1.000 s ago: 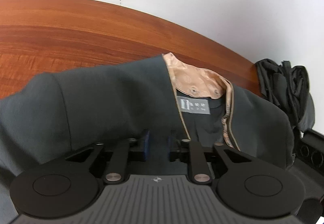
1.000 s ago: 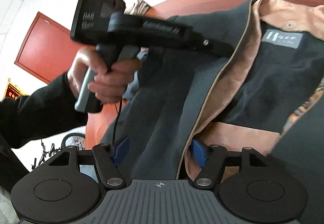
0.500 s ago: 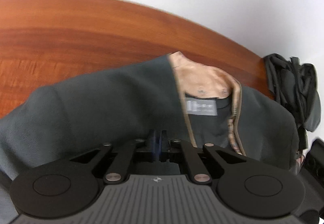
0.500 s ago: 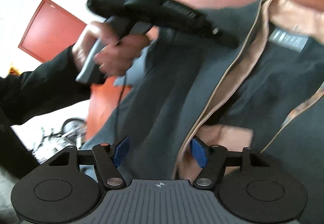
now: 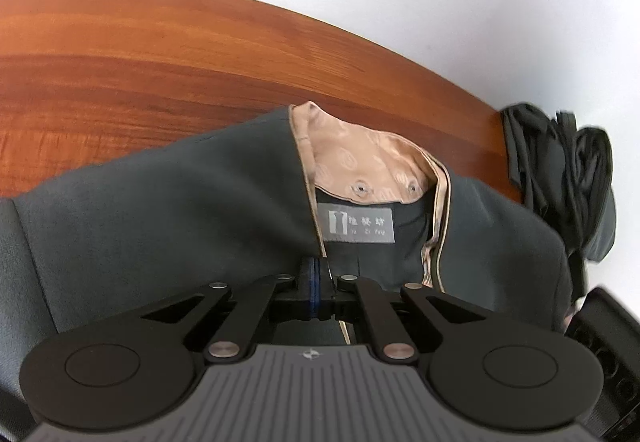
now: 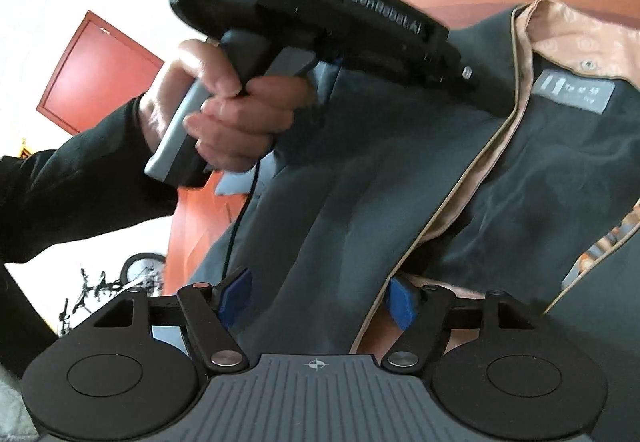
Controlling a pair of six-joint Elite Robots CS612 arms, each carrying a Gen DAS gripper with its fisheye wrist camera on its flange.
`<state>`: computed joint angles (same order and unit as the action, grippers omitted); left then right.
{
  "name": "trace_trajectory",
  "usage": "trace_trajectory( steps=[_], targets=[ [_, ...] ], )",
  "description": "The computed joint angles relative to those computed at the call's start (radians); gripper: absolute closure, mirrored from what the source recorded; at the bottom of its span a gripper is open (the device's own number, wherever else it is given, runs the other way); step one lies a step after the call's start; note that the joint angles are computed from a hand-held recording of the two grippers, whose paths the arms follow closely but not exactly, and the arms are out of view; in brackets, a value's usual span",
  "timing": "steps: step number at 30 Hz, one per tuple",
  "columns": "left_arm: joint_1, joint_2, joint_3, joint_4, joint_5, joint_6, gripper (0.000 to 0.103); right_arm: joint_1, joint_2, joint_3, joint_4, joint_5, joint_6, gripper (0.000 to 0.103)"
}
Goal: Fold clothes
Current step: 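Lift the jacket by the collar with the left gripper while the right gripper holds the front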
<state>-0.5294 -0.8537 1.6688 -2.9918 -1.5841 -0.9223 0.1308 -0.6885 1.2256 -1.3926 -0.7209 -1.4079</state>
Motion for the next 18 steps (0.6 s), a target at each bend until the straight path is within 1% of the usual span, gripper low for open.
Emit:
trace_trajectory(
  steps=[3, 4, 6, 8, 9, 10, 11, 12, 15, 16, 18],
  targets=[
    [-0.005, -0.001, -0.004, 0.009, 0.022, -0.014, 0.098, 0.000, 0.031, -0.071, 0.172, -0.074, -0.072, 0.028],
    [-0.007, -0.001, -0.006, 0.015, 0.031, -0.008, 0.098, 0.000, 0.032, -0.078, 0.192, -0.095, -0.094, 0.028],
    [-0.008, 0.000, -0.011, 0.022, 0.032, -0.009, 0.098, -0.001, 0.052, -0.128, 0.282, -0.149, -0.129, 0.028],
    [-0.005, 0.002, -0.014, 0.025, 0.024, -0.011, 0.098, -0.001, 0.061, -0.150, 0.329, -0.170, -0.159, 0.028],
    [-0.004, 0.003, -0.015, 0.026, 0.021, -0.011, 0.098, -0.003, 0.055, -0.141, 0.306, -0.167, -0.161, 0.028],
    [-0.004, 0.003, -0.015, 0.027, 0.019, -0.010, 0.098, -0.004, 0.043, -0.118, 0.253, -0.158, -0.144, 0.028],
    [-0.004, 0.003, -0.016, 0.030, 0.019, -0.008, 0.098, -0.006, 0.026, -0.083, 0.177, -0.134, -0.121, 0.028],
    [-0.004, 0.003, -0.018, 0.034, 0.020, -0.005, 0.098, -0.009, 0.017, -0.062, 0.134, -0.106, -0.106, 0.028],
    [-0.005, 0.002, -0.023, 0.047, 0.024, 0.002, 0.098, -0.011, 0.015, -0.039, 0.090, -0.043, -0.071, 0.028],
    [-0.005, 0.002, -0.023, 0.048, 0.023, 0.003, 0.098, -0.009, 0.013, -0.030, 0.071, -0.036, -0.064, 0.029],
    [-0.004, 0.002, -0.023, 0.049, 0.022, 0.004, 0.098, -0.011, 0.013, -0.019, 0.071, -0.014, -0.057, 0.028]
  ],
)
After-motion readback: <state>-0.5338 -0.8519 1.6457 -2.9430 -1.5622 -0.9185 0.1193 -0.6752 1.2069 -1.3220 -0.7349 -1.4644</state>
